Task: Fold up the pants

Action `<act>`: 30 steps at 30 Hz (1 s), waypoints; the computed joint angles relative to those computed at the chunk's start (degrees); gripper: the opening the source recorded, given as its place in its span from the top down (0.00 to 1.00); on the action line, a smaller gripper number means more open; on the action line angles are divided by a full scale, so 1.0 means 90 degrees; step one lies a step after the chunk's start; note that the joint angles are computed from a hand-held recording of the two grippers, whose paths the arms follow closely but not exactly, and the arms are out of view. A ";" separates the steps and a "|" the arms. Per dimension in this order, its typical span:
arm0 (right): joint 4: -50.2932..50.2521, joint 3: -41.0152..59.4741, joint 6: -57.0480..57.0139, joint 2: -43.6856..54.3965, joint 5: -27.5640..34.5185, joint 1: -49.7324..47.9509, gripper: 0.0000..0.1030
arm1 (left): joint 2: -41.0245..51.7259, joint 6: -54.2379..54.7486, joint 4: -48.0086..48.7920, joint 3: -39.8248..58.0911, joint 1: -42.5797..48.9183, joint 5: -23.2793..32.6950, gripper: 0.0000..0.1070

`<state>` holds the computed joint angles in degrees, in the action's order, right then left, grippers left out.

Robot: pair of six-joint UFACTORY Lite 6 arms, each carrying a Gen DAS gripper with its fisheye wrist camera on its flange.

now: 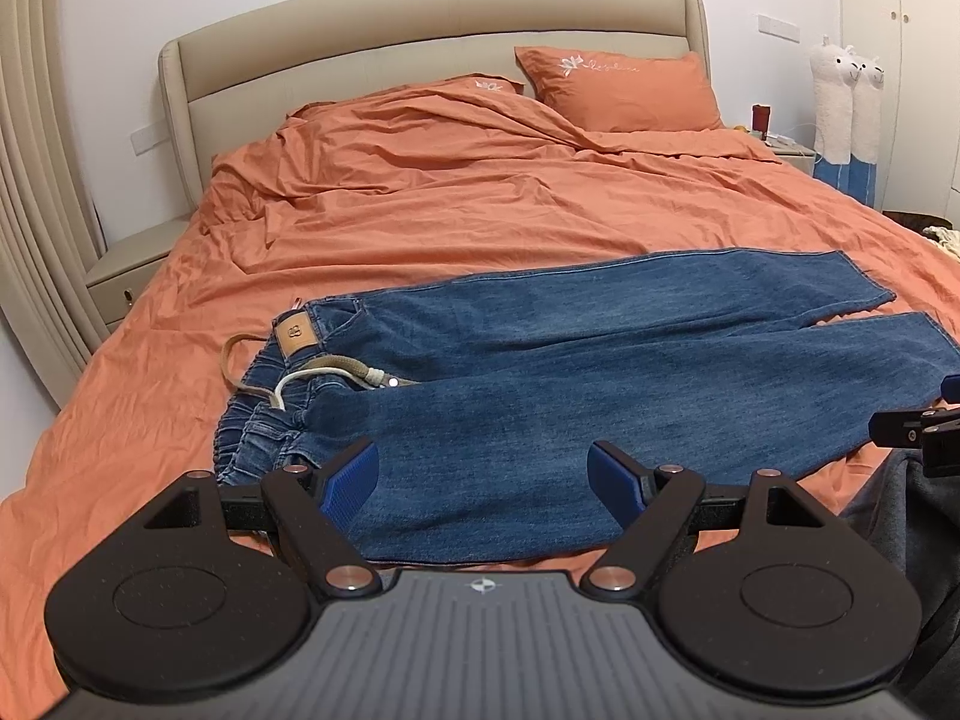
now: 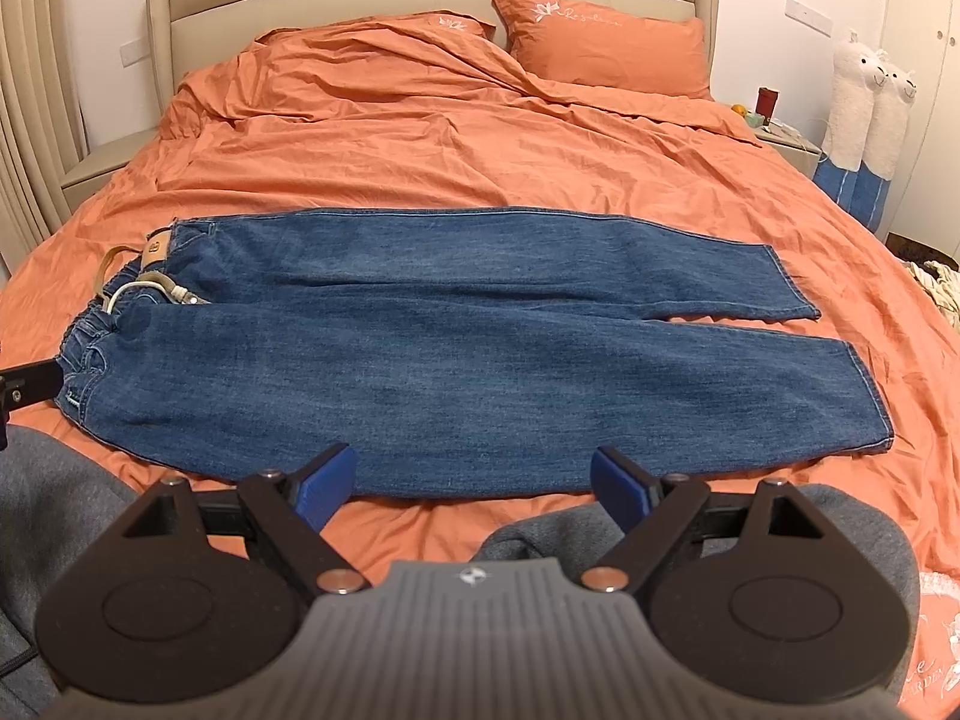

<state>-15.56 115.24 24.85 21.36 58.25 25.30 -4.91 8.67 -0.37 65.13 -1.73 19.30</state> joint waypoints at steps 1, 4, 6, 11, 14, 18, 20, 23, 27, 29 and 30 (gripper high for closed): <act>-0.0008 0.0003 0.0007 -0.0002 0.0002 0.0008 0.20 | -0.0008 -0.0103 0.0099 0.0003 -0.0029 0.0012 0.13; -0.0002 0.0060 0.0023 0.0032 0.0013 0.0003 0.20 | 0.0005 -0.0086 0.0071 0.0020 -0.0027 0.0015 0.13; 0.0005 0.0073 0.0029 0.0034 0.0019 -0.0002 0.20 | 0.0004 -0.0106 0.0095 0.0024 -0.0031 0.0027 0.13; 0.0004 0.0092 0.0037 0.0042 0.0027 0.0000 0.20 | -0.0067 -0.0134 0.0109 -0.0007 -0.0040 0.0067 0.13; 0.0003 0.0066 0.0038 0.0027 0.0014 0.0000 0.20 | -0.0102 -0.0152 0.0127 -0.0043 -0.0037 0.0050 0.13; 0.0009 0.0014 0.0040 -0.0005 -0.0008 -0.0008 0.20 | -0.0099 -0.0117 0.0098 -0.0034 -0.0029 0.0066 0.13; 0.0018 0.0001 0.0049 -0.0016 -0.0010 -0.0009 0.20 | -0.0128 0.0005 -0.0021 -0.0078 -0.0003 0.0047 0.13; 0.0034 -0.0164 0.0092 -0.0130 -0.0065 -0.0026 0.20 | -0.0158 0.0003 -0.0019 -0.0113 0.0003 0.0038 0.13; 0.0061 -0.0216 0.0097 -0.0177 -0.0067 -0.0037 0.20 | -0.0155 0.0059 -0.0068 -0.0108 0.0021 0.0049 0.13; 0.0053 -0.0214 0.0108 -0.0175 -0.0067 -0.0033 0.20 | -0.0192 0.0086 -0.0101 -0.0176 0.0032 0.0038 0.13; 0.0053 -0.0214 0.0108 -0.0175 -0.0067 -0.0033 0.20 | -0.0207 0.0106 -0.0123 -0.0191 0.0037 0.0046 0.13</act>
<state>-15.09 113.32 25.82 19.78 57.64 25.00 -6.77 9.63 -1.47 63.41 -1.40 19.71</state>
